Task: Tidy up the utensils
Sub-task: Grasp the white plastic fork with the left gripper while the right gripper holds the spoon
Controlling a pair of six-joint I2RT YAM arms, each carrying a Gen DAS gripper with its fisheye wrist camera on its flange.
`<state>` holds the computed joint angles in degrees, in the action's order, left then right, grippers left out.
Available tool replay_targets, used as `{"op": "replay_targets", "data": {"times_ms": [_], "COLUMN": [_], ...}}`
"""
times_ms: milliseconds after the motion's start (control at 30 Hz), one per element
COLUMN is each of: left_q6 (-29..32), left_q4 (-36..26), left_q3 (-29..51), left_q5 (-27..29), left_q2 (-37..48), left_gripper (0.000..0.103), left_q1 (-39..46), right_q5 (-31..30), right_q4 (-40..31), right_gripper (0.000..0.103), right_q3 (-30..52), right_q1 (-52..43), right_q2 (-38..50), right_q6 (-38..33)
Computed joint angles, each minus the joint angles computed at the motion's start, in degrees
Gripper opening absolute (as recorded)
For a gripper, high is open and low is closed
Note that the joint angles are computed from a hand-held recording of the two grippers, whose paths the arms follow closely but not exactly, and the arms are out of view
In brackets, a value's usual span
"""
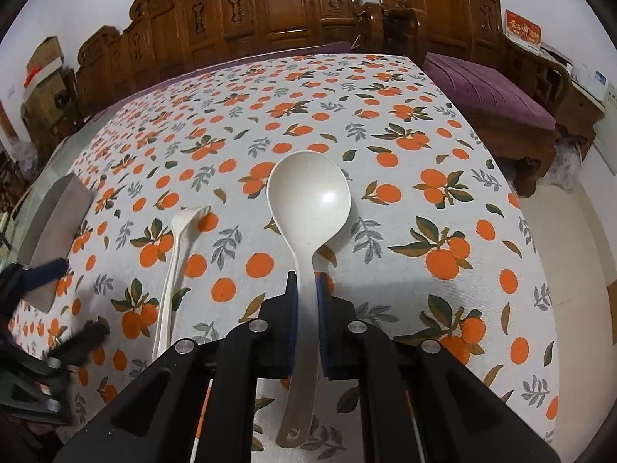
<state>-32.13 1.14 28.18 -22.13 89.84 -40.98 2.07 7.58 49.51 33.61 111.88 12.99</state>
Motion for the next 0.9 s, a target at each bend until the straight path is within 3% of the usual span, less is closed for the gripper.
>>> {"op": "replay_targets", "data": {"times_ms": [133, 367, 533, 633, 700, 900], "left_q6": [0.7, 0.3, 0.3, 1.1, 1.4, 1.6], "left_q4": [1.3, 0.5, 1.1, 2.5, 2.8, 2.3], "left_q3": [5.6, 11.9, 12.2, 10.7, 9.9, 6.2], "left_q5": [1.2, 1.5, 3.3, 3.9, 4.3, 5.2], "left_q2": [8.0, 14.5, 16.0, 14.8, 14.0, 10.3], "left_gripper": [0.095, 0.092, 0.064, 0.038, 0.011, 0.008], "left_q1": [0.2, 0.3, 0.8, 0.9, 1.2, 3.0], "right_q5": [-0.7, -1.4, -1.3, -1.2, -1.1, 0.2], "right_q4": [0.5, 1.1, 1.0, 0.9, 0.6, -0.3], "right_gripper": [0.011, 0.011, 0.011, 0.011, 0.011, 0.011], "right_q3": [0.0, -0.6, -0.2, 0.1, 0.4, 1.6], "right_q1": [-0.3, -1.1, -0.3, 0.1, 0.6, 3.5], "right_q2": [-0.1, -0.6, -0.4, 0.0, 0.3, 1.2], "right_q6": [0.1, 0.9, 0.7, 0.5, 0.4, -0.1]}}
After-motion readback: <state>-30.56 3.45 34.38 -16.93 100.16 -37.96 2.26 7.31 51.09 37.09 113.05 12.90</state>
